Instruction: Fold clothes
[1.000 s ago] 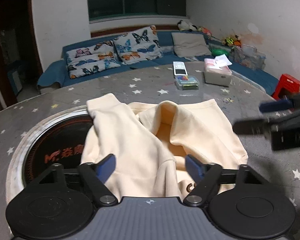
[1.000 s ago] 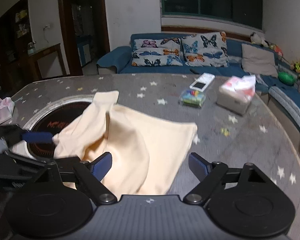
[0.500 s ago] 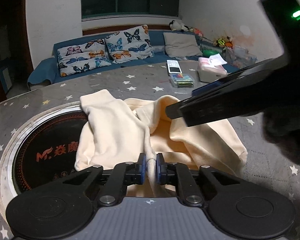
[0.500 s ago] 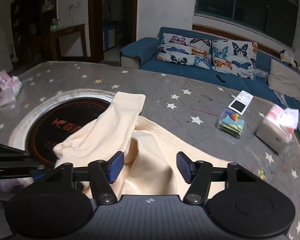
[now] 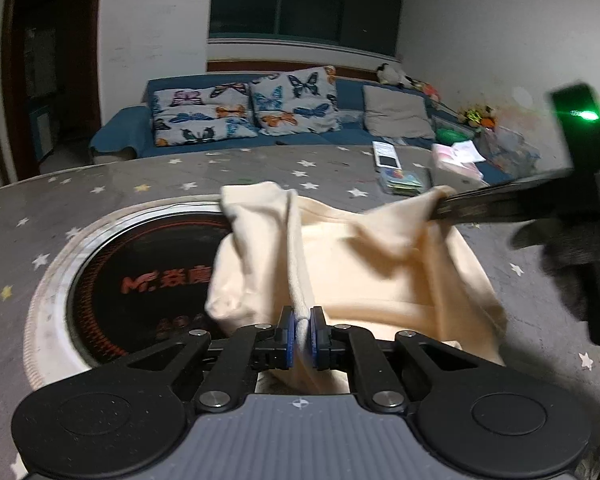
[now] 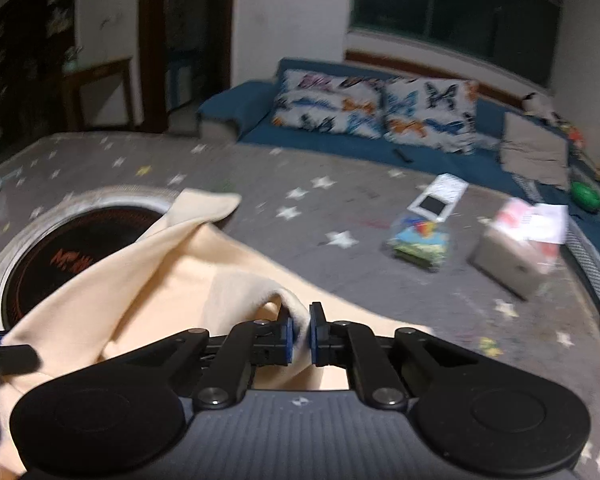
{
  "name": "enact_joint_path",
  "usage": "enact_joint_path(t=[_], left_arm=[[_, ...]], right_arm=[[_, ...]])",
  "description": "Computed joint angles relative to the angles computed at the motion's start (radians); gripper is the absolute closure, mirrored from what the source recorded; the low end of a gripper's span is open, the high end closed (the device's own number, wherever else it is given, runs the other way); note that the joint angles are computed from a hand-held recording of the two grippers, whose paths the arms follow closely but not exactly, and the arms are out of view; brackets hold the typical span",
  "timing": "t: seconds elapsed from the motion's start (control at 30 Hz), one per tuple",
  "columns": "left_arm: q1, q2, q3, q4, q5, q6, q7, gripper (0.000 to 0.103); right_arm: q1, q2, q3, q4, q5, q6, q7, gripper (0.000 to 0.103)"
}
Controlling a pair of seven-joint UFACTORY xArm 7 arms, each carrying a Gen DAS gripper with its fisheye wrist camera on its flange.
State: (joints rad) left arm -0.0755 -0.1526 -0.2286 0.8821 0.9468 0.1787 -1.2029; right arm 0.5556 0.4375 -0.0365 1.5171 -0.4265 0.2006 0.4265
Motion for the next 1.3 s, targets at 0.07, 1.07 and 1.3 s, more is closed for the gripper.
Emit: enact_joint_path(t=[0.07, 1.07, 1.3], left_arm=[[0.006, -0.022, -0.002, -0.018, 0.006, 0.003, -0.014, 0.095], [0.086, -0.331, -0.134, -0.265, -0.395, 0.033, 0.340, 0.092], [-0.035, -0.280, -0.068, -0.264, -0.493, -0.104, 0.541, 0.090]], right_arm=[[0.033, -0.055, -0.068, -0.067, -0.046, -0.039, 0.082, 0.097], [-0.119, -0.510, -0.143, -0.663, -0.495, 0.011, 0.735, 0.064], [-0.211, -0.479, -0.051, -0.637, -0.582, 0.050, 0.808, 0.059]])
